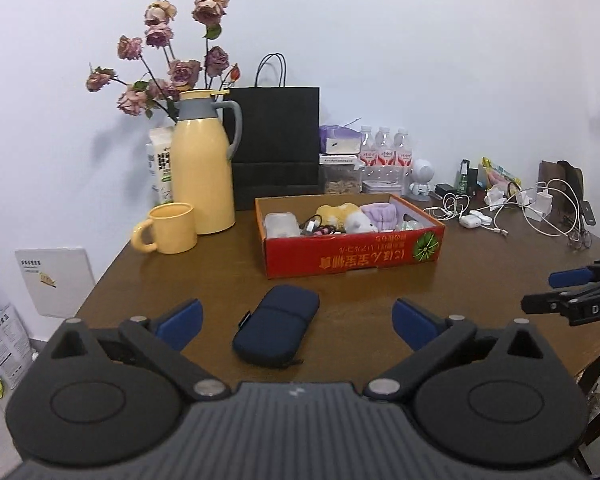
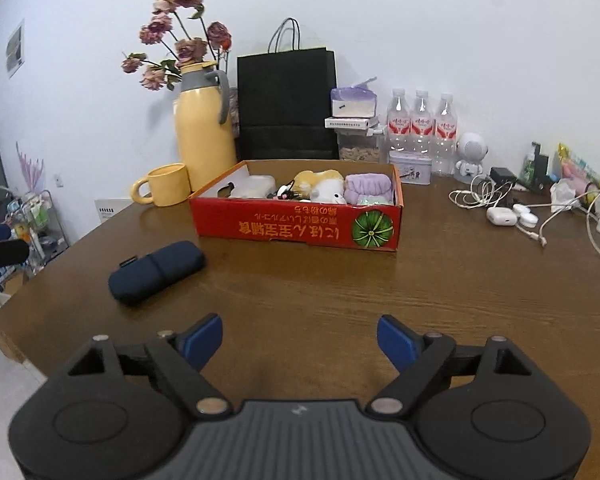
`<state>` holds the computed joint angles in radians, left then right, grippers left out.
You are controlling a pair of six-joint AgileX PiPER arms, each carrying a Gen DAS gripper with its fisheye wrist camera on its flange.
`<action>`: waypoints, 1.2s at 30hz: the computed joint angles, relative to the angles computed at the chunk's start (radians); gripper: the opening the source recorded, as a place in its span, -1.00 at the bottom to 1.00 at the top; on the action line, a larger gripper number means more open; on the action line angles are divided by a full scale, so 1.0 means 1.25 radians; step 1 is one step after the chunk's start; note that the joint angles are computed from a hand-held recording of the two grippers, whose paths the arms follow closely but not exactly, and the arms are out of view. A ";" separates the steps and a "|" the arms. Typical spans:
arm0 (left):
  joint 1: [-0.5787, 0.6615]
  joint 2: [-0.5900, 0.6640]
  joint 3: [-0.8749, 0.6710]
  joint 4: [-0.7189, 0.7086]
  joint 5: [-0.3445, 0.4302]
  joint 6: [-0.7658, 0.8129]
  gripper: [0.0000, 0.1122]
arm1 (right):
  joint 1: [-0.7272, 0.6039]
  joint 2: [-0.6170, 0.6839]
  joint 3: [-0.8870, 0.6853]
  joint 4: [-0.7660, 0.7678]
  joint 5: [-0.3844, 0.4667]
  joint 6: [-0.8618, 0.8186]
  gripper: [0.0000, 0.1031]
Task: Organize objects
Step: 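Grasp the navy zip pouch with both grippers on the table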
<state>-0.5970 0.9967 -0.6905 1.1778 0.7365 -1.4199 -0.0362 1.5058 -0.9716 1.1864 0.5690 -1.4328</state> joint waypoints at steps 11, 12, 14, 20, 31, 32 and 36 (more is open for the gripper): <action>0.330 0.204 0.019 -0.048 -0.329 -0.175 0.26 | 0.125 0.164 -0.136 0.032 -0.013 0.008 0.62; 0.356 0.234 0.005 -0.076 -0.352 -0.147 0.23 | 0.151 0.209 -0.190 -0.005 -0.018 0.054 0.60; 0.381 0.285 -0.020 -0.055 -0.375 -0.163 0.16 | 0.195 0.296 -0.294 -0.071 -0.017 0.127 0.47; 0.445 0.409 -0.097 -0.084 -0.450 -0.137 -0.05 | 0.285 0.595 -0.745 -0.304 0.100 0.456 0.17; 0.481 0.449 -0.126 0.022 -0.486 -0.222 -0.45 | 0.309 0.685 -0.854 -0.295 0.127 0.495 -0.37; 0.469 0.441 -0.119 0.014 -0.493 -0.200 -0.45 | 0.299 0.645 -0.774 -0.253 0.097 0.452 -0.41; 0.363 0.404 -0.067 0.196 -0.474 -0.369 -0.46 | 0.223 0.478 -0.454 -0.066 0.036 0.255 -0.42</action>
<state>-0.1435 1.5018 -0.7738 1.4227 0.1439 -1.8813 0.2428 2.1038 -1.5385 1.1042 0.6136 -1.1146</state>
